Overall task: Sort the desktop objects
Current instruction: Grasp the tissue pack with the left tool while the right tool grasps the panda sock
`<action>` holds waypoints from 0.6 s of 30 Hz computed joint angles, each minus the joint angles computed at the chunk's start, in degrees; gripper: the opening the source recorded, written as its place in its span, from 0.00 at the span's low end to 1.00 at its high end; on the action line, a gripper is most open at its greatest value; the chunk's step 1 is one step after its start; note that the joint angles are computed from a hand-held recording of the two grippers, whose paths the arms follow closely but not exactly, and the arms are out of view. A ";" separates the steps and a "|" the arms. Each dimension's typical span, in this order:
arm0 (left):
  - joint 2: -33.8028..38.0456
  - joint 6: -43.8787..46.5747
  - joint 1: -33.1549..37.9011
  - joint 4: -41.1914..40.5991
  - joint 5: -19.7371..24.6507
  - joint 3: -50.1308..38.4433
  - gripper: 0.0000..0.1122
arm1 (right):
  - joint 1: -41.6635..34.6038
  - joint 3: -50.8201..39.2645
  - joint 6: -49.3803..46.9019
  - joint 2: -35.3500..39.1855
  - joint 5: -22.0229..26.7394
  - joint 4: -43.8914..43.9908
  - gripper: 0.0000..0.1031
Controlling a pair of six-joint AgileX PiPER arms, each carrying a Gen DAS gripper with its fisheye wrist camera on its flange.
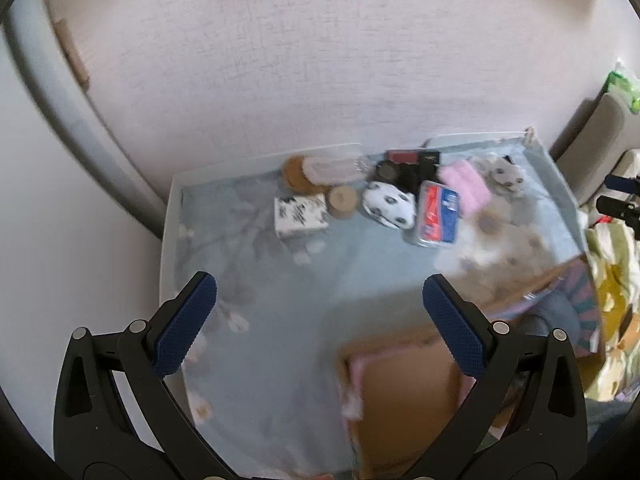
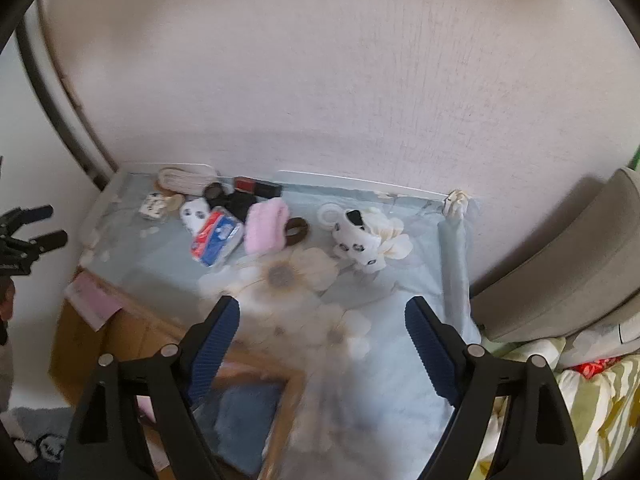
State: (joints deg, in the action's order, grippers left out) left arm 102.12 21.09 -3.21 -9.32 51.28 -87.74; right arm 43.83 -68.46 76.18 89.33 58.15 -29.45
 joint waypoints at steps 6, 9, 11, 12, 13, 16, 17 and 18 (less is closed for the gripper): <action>10.75 1.00 -0.33 0.99 0.16 -8.65 0.92 | -10.49 3.58 -9.94 2.17 -7.85 7.23 0.80; 16.27 1.48 -0.36 0.40 1.80 -13.59 0.92 | -14.71 3.67 -13.86 4.74 -9.58 11.04 0.80; 19.55 2.11 -0.32 -0.55 2.86 -16.52 0.92 | -16.46 3.07 -14.95 6.78 -10.31 11.78 0.80; 20.74 2.33 -0.36 -0.66 3.09 -17.55 0.92 | -17.51 2.85 -16.25 7.87 -11.22 12.74 0.80; 21.99 2.38 -0.51 -0.46 3.13 -18.52 0.92 | -18.80 2.47 -17.88 9.33 -12.13 14.07 0.80; 25.71 1.55 -1.05 1.11 3.10 -21.62 0.91 | -21.30 0.70 -21.22 13.33 -13.16 16.53 0.80; 27.04 1.24 -1.03 1.31 3.19 -22.82 0.91 | -21.95 0.02 -22.11 14.58 -13.23 17.04 0.80; 27.98 0.90 -0.97 1.37 3.38 -23.78 0.91 | -22.63 -0.56 -22.89 15.76 -13.59 17.50 0.80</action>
